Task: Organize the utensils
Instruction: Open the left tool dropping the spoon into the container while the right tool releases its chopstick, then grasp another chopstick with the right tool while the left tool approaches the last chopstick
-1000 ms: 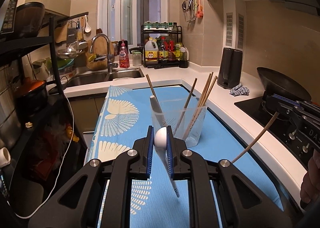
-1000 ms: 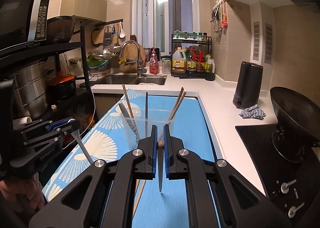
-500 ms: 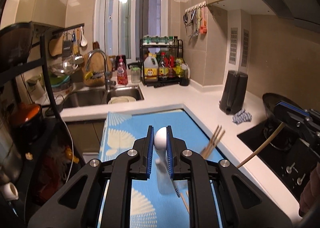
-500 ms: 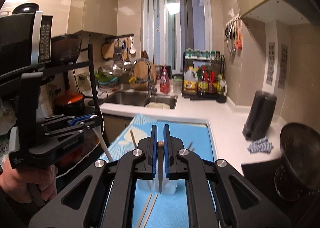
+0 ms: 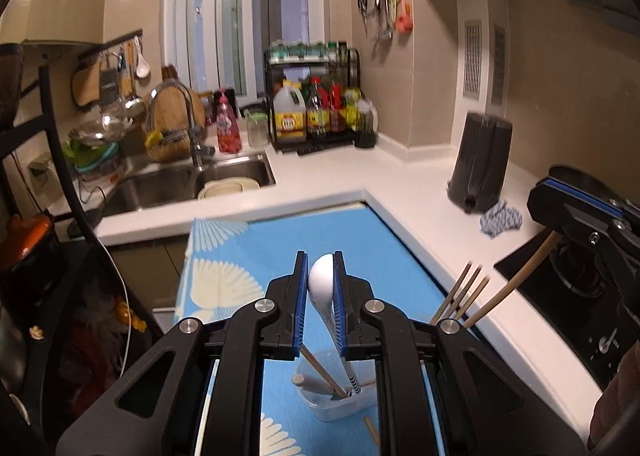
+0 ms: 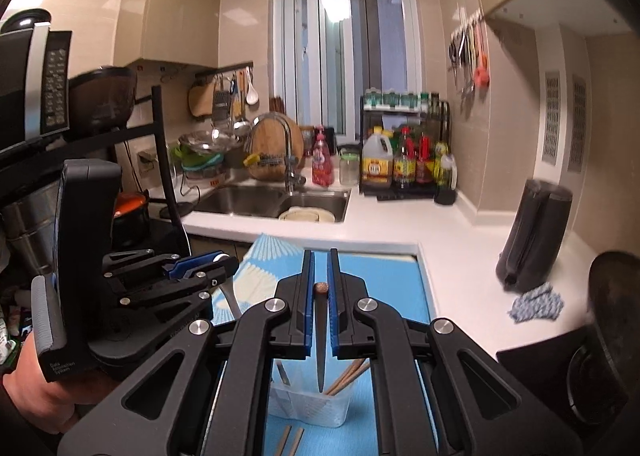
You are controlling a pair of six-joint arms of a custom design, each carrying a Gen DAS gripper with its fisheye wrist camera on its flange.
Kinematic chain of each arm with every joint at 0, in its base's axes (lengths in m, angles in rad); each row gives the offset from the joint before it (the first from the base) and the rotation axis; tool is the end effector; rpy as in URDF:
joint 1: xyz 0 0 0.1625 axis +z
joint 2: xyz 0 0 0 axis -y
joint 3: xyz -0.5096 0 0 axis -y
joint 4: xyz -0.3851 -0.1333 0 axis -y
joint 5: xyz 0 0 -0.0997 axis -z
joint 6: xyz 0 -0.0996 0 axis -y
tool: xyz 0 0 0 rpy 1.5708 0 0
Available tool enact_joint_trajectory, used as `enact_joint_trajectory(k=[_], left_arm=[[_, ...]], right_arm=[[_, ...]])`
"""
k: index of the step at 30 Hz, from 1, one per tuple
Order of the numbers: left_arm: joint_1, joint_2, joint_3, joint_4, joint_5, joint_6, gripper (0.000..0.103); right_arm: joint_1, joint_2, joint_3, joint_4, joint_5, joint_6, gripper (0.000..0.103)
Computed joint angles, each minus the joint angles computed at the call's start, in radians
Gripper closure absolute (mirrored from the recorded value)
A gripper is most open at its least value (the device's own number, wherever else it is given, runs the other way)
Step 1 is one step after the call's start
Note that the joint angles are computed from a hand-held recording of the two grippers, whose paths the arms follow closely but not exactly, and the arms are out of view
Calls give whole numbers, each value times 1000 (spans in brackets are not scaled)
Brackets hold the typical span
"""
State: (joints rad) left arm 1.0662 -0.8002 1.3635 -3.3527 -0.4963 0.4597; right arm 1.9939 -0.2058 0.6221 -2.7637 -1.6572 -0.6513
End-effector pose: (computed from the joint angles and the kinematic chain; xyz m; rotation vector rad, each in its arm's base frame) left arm -0.1738 -0.7716 0.3997 0.1693 1.9150 -1.2623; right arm 0.5209 -0.8531 0.1100 1.3711 -2.3973 1.1086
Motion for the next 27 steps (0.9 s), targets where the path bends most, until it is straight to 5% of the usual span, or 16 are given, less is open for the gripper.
enact_joint_trajectory(k=[7,9,12,18,27], left_arm=[[48,-16,46,162,-39,-171,90],[46,-27,59,149,-40,-183,76],[27,-53,93,67,-52,-163,74],[-24,-94,194,-94,-31,-124,70],[-98,-137,460,-358,62,-145,66]], right_arm=[[-21,32,-11,57,-40,16,94],[-23,32,-11,69,-52,28,92],[-24,9,35,37,-56,33,84],[-20,-74,200,-98,-46,17,78],[-44,-246,630,-504,30,12,78]])
